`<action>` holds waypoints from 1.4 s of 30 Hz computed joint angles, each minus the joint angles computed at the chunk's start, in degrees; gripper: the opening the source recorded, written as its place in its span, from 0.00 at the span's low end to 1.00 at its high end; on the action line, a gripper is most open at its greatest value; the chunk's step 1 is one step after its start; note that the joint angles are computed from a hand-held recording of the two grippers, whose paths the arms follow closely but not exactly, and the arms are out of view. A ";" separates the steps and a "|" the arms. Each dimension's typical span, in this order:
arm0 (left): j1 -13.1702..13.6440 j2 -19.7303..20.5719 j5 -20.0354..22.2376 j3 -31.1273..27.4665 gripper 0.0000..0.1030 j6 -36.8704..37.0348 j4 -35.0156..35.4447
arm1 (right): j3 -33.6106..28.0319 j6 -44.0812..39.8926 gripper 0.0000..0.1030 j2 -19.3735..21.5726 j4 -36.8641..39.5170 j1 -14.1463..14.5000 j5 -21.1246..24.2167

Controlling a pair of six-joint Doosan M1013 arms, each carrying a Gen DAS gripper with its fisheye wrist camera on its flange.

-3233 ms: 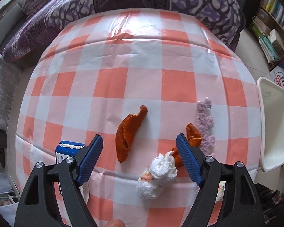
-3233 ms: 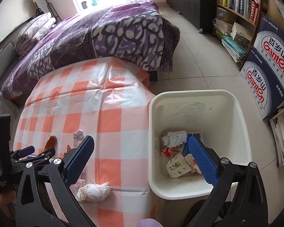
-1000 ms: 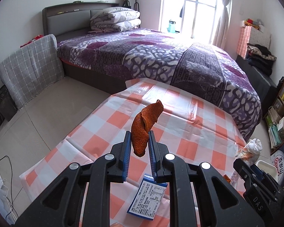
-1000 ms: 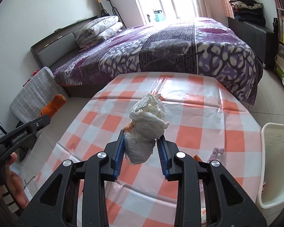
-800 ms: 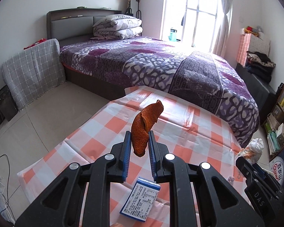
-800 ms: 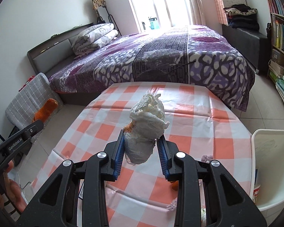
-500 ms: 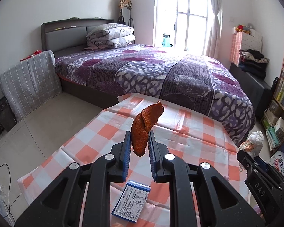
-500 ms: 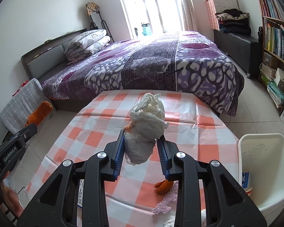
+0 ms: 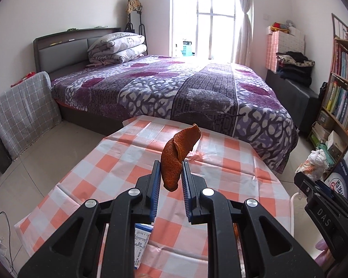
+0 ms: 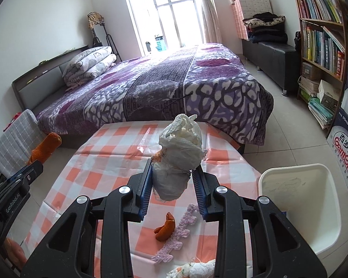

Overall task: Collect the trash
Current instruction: 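Drop the tissue wad in the bin with the right gripper while the left drops the peel there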

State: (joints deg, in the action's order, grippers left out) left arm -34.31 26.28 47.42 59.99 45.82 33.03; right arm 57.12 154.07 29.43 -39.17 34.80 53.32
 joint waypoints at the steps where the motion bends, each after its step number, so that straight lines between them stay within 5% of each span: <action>1: -0.26 0.20 0.02 -0.30 0.18 0.43 -0.19 | 0.38 0.54 0.31 -0.29 -0.20 -0.12 0.16; 19: -4.70 3.22 -1.18 -4.44 0.18 10.27 -5.19 | 8.29 14.61 0.34 -6.44 -3.28 -3.65 5.59; 27: -6.61 4.30 -1.66 -5.80 0.18 14.76 -7.39 | 12.01 21.67 0.68 -9.18 -4.62 -4.66 8.11; 42: -9.66 6.51 -0.96 -8.90 0.18 23.35 -13.81 | 17.46 30.50 0.79 -13.65 -7.11 -6.24 9.51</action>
State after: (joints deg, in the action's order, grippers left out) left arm -43.97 32.79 46.47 51.09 69.17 19.23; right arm 74.58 184.57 15.78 -46.28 28.57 62.83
